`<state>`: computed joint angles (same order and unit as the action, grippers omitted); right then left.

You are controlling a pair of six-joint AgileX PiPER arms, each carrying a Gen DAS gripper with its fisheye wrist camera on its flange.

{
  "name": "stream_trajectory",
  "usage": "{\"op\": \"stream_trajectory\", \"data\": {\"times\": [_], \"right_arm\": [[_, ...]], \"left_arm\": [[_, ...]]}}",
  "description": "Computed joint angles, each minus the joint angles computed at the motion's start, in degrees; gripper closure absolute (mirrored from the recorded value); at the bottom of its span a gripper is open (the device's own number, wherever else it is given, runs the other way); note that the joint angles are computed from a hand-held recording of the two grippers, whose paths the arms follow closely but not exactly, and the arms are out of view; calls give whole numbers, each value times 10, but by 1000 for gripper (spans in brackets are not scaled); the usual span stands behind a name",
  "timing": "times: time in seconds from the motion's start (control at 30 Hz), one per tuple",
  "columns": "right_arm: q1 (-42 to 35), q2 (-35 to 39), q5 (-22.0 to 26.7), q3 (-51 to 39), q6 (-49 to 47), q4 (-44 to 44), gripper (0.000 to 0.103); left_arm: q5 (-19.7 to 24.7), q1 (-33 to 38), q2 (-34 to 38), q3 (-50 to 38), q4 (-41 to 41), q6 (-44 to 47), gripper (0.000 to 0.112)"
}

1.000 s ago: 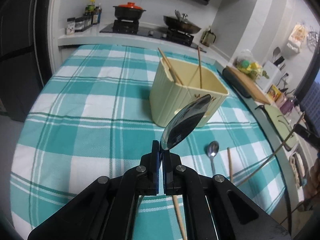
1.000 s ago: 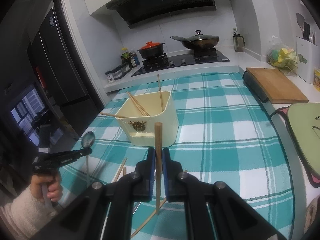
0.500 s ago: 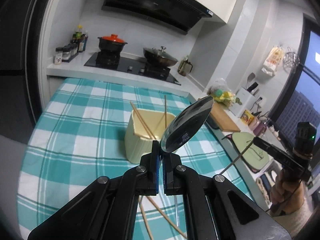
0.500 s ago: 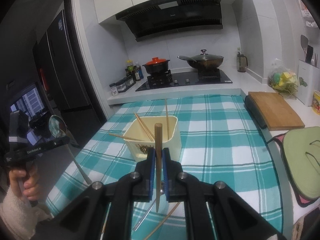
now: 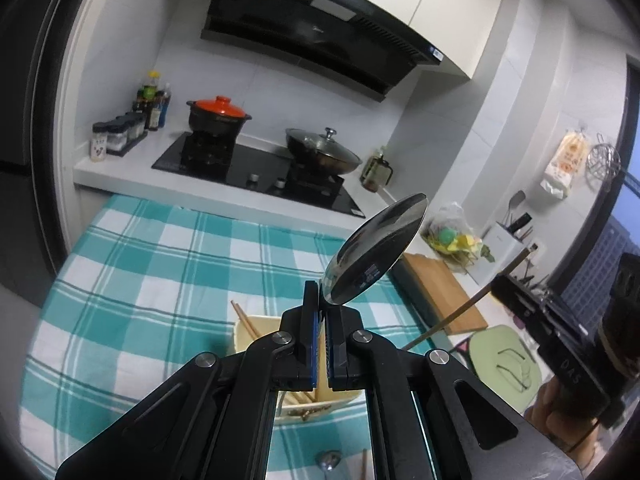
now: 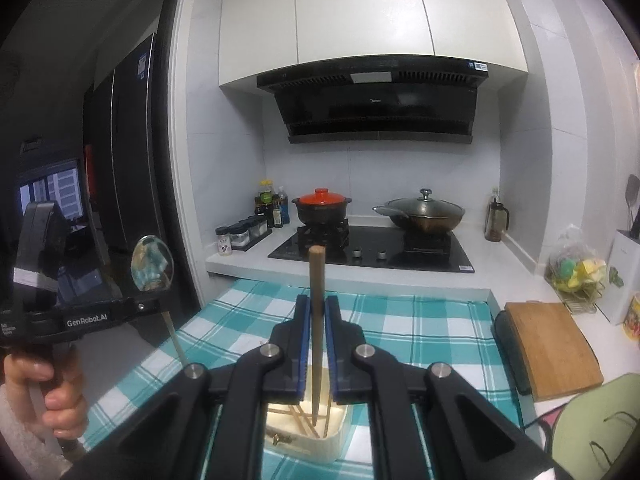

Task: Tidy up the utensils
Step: 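Lift the spoon with the left tool while the right tool carries its chopstick over the holder, then open both tools to drop the spoon and chopstick into the holder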

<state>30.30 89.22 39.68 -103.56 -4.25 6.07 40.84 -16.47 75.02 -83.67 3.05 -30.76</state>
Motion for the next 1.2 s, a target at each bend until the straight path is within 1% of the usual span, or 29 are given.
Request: {"op": "stream_trajectory", "data": {"times": [0.07, 0.1, 0.23, 0.27, 0.37, 0.5, 0.57, 0.6, 0.63, 0.67, 0.7, 0.73, 0.77, 0.83, 0.87, 0.9, 0.97, 1.0, 1.03, 1.1, 1.2], "right_arm": [[6, 39, 2, -24, -9, -6, 96], [4, 60, 14, -41, -15, 1, 96], [-4, 145, 86, -116, -18, 26, 96], [-7, 167, 108, -137, -13, 29, 96], [-21, 216, 148, -177, -11, 57, 96], [-29, 263, 175, -216, -3, 74, 96], [-32, 289, 193, -247, 4, 84, 96], [-33, 302, 202, -264, 9, 88, 95], [-34, 311, 207, -275, 17, 92, 94], [-36, 326, 214, -297, 25, 96, 92], [-38, 339, 225, -317, 35, 97, 92], [-39, 342, 227, -322, 43, 96, 92], [-40, 344, 227, -324, 50, 94, 92], [-41, 327, 215, -299, 53, 92, 81], [-43, 308, 202, -269, 48, 95, 64], [-45, 282, 181, -229, 42, 95, 51], [-48, 223, 135, -143, 25, 90, 49], [-51, 196, 121, -106, 12, 92, 49], [-55, 165, 109, -65, -3, 97, 49], [-61, 100, 85, 23, -24, 101, 49], [-64, -9, 44, 178, -61, 106, 48]], "left_arm": [[-19, 15, 28, 6, -25, 4, 112], [-23, 18, 41, 7, -31, 4, 112], [-36, 27, 89, 20, -45, 6, 112], [-35, 29, 100, 21, -51, 9, 112], [-29, 31, 128, 18, -54, 10, 112], [-12, 30, 162, -3, -53, 16, 111], [3, 26, 179, -21, -38, 9, 111], [10, 24, 185, -28, -31, 4, 109], [18, 23, 191, -36, -24, -1, 105], [23, 23, 194, -41, -22, -1, 101], [23, 22, 191, -39, -18, -3, 99], [22, 18, 184, -34, -8, -10, 93], [19, 12, 173, -26, 12, -23, 89], [19, -6, 140, -2, 57, -46, 69], [22, -19, 121, 12, 89, -62, 59], [29, -33, 105, 23, 123, -79, 54], [44, -75, 58, 62, 202, -122, 34], [56, -99, 31, 86, 244, -148, 29], [74, -137, -1, 117, 296, -190, 21], [115, -207, -51, 170, 372, -262, 14], [186, -331, -123, 261, 432, -368, 13]]}}
